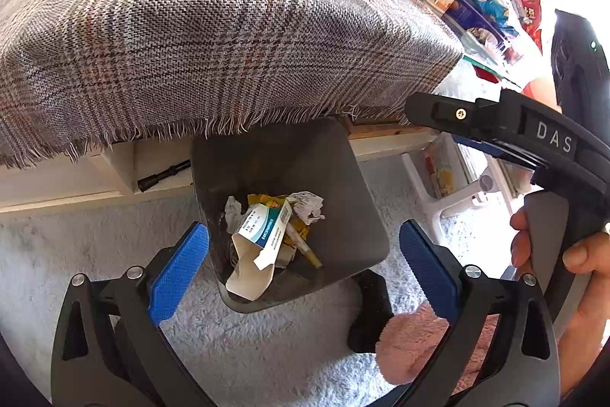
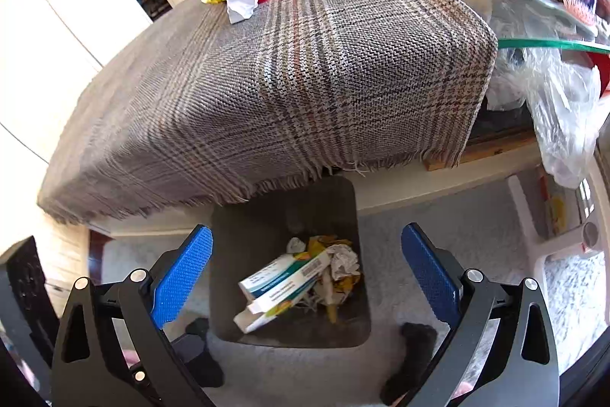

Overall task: Collect trash
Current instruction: 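Move both grippers back to the table and grasp the red Skittles tube with right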

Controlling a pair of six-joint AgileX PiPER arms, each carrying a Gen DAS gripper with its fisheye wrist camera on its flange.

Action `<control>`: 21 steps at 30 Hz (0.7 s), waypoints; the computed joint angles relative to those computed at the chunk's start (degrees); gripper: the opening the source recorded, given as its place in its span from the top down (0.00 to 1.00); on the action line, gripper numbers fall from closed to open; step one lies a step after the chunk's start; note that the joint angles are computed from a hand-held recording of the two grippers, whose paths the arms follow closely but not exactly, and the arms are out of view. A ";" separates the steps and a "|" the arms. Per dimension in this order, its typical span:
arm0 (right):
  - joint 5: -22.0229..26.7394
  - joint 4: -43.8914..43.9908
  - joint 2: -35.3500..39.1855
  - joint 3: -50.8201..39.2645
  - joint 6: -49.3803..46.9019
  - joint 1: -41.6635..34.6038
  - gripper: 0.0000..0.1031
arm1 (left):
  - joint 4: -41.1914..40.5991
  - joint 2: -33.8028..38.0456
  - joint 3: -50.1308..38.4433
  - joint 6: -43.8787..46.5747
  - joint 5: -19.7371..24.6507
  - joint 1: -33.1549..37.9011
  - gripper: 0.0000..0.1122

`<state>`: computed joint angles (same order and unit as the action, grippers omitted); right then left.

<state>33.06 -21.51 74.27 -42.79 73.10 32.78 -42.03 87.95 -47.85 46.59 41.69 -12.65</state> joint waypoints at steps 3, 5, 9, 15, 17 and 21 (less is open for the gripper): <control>-0.82 2.05 -1.99 1.19 -0.38 -1.40 0.03 | 0.29 -0.24 -1.04 -1.32 2.36 1.31 0.16; -0.94 4.20 -3.05 1.28 -1.83 -2.37 0.03 | 0.80 -0.68 -2.14 -2.45 4.20 2.37 0.16; 4.12 1.76 -4.83 -1.79 -0.76 -1.20 0.03 | 4.30 -2.95 -6.38 -5.81 6.87 3.65 0.16; 12.63 0.26 -5.82 -9.88 -3.69 -1.67 0.03 | 9.11 -2.29 -16.02 -11.80 10.65 4.63 0.16; 14.62 1.06 -5.28 -13.12 -6.66 -3.26 0.03 | 10.47 -1.55 -19.12 -12.77 11.40 4.61 0.15; 17.36 2.11 -3.18 -19.11 -12.14 -6.48 0.03 | 11.88 1.55 -26.77 -14.72 13.37 4.77 0.15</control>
<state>50.42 -19.40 71.09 -61.90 60.96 26.30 -30.15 89.50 -74.63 31.86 55.07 -7.87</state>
